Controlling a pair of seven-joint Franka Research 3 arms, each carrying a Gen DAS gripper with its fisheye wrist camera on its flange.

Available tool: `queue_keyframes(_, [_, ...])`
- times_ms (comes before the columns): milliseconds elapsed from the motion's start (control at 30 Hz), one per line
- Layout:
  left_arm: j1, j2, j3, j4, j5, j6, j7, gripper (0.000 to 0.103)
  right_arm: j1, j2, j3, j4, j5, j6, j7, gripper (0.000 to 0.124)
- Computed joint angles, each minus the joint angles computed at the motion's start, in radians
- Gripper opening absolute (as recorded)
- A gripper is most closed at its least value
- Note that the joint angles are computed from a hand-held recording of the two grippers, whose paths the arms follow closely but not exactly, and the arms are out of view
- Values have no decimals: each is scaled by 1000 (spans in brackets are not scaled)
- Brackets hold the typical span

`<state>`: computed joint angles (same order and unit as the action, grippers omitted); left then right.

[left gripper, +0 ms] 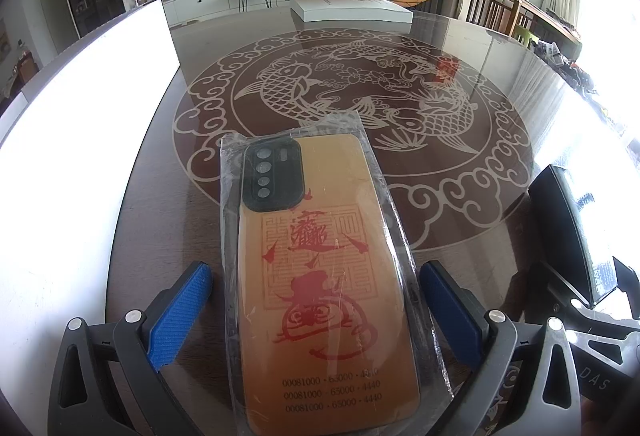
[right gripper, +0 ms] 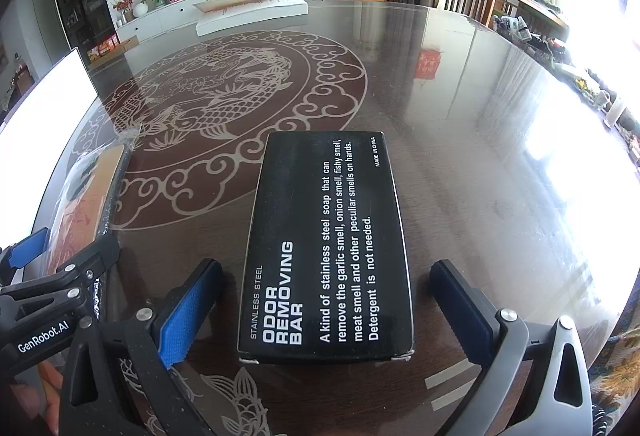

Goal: Organize objects
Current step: 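Hold the phone case and box above the table with both grippers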

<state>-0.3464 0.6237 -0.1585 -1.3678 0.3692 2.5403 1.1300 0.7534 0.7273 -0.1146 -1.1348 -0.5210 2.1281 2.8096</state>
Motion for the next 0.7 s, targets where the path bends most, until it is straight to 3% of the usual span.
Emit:
queue_keyframes(333, [-2,-2,0,-1,1,-3,-2,103,1,-1,-1,-1,0,0,0,103])
queue_keyframes(467, [26,3,-43,18,-42,-43,99,103,-1,-1,1,0,3,0,-2,103])
queue_keyframes(500, [28,-4,-45,6,-46,-26,114,96,-5,-3,6,-1,10,-1,-10,103])
queue_keyframes(533, [24,-20,-35,-23,-37,12,106,77,-15,-13,16,-12,25,9,-25,103])
queue_keyframes(567, [33,-22,-45,-27,-54,15,121,76,-34,-40,32,-52,49,50,-42,103])
queue_keyframes(667, [43,-44,-50,-63,-78,42,128,76,-135,-174,94,-271,180,293,-96,103])
queue_keyframes(700, [51,-53,-55,-78,-92,52,131,76,-158,-203,101,-314,221,330,-104,103])
